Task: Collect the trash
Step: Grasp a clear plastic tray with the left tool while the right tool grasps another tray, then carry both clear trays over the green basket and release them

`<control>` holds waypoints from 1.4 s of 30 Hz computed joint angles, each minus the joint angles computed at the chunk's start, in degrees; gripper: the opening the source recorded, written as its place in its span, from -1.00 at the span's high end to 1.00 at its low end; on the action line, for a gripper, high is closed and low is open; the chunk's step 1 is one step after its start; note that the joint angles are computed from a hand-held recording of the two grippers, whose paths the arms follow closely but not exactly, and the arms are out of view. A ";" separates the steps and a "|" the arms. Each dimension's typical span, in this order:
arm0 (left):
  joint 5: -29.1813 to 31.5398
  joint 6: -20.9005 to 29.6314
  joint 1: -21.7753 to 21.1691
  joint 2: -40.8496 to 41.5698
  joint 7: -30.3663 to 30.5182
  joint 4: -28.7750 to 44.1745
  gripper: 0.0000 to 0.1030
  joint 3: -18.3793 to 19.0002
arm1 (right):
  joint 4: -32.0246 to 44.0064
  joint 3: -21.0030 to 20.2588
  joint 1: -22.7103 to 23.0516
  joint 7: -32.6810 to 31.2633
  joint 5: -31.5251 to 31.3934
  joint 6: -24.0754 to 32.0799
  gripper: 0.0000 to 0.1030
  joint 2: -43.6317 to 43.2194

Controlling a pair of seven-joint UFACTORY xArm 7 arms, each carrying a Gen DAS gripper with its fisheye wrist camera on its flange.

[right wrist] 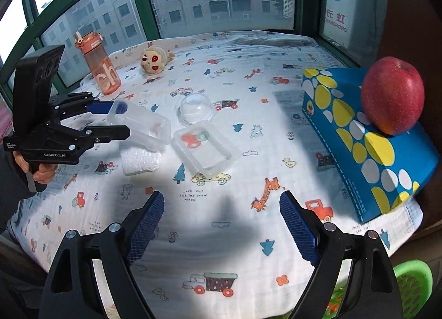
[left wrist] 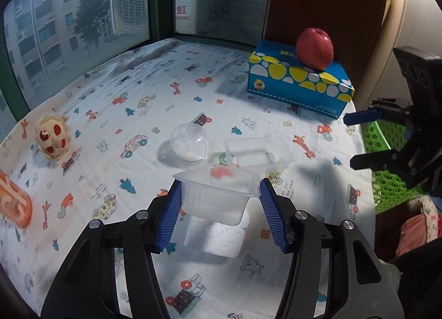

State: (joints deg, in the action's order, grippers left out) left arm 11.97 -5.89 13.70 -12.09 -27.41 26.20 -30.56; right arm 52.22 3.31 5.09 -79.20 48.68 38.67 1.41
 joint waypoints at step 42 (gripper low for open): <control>-17.57 -4.05 -12.36 -10.23 -3.58 -8.59 -0.08 6.28 | 3.19 5.39 -0.86 10.03 -6.22 -1.04 -0.19 5.37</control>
